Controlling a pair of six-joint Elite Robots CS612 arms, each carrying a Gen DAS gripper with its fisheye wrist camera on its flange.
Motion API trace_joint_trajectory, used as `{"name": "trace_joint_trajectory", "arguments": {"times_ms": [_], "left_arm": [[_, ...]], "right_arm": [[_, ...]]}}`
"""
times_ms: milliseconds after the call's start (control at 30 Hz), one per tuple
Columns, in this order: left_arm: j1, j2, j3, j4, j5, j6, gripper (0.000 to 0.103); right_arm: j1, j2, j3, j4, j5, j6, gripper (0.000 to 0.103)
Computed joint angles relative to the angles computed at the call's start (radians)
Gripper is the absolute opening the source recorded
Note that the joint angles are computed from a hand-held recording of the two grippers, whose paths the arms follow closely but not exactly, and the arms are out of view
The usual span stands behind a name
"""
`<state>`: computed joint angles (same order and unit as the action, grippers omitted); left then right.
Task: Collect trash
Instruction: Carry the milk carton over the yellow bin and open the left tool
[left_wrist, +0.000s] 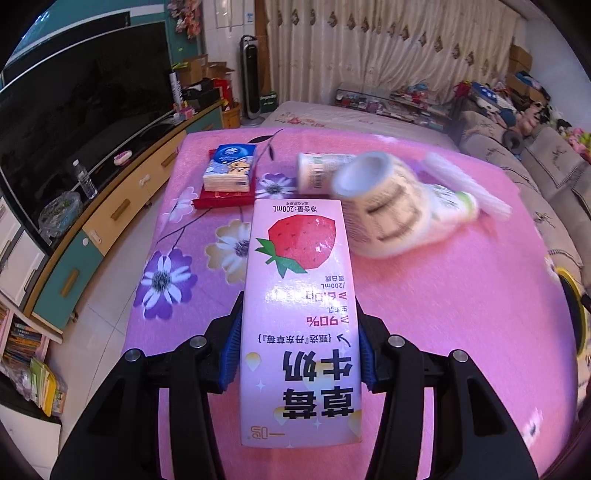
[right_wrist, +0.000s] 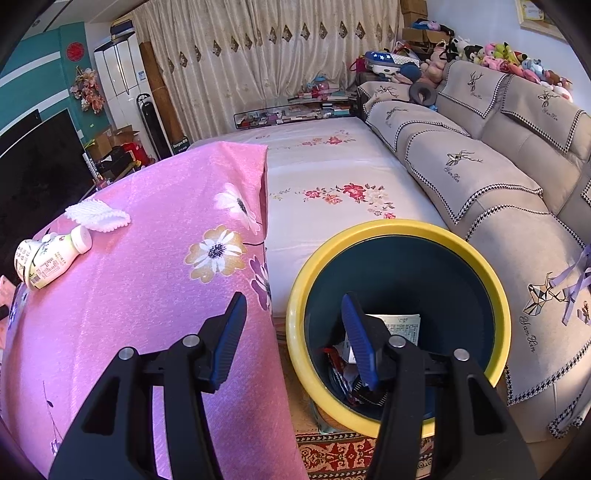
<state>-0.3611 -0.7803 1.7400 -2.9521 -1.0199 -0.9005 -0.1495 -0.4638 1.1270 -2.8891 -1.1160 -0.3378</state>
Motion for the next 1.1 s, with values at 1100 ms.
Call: {"name": "trace_joint_trajectory", "arguments": {"times_ms": [1100], "left_arm": [[-0.169,0.503,-1.06,0.349,-0.398,0.508,0.05]], "right_arm": [[-0.16,0.018,0.01,-0.048,-0.065,0.088,0.051]]}}
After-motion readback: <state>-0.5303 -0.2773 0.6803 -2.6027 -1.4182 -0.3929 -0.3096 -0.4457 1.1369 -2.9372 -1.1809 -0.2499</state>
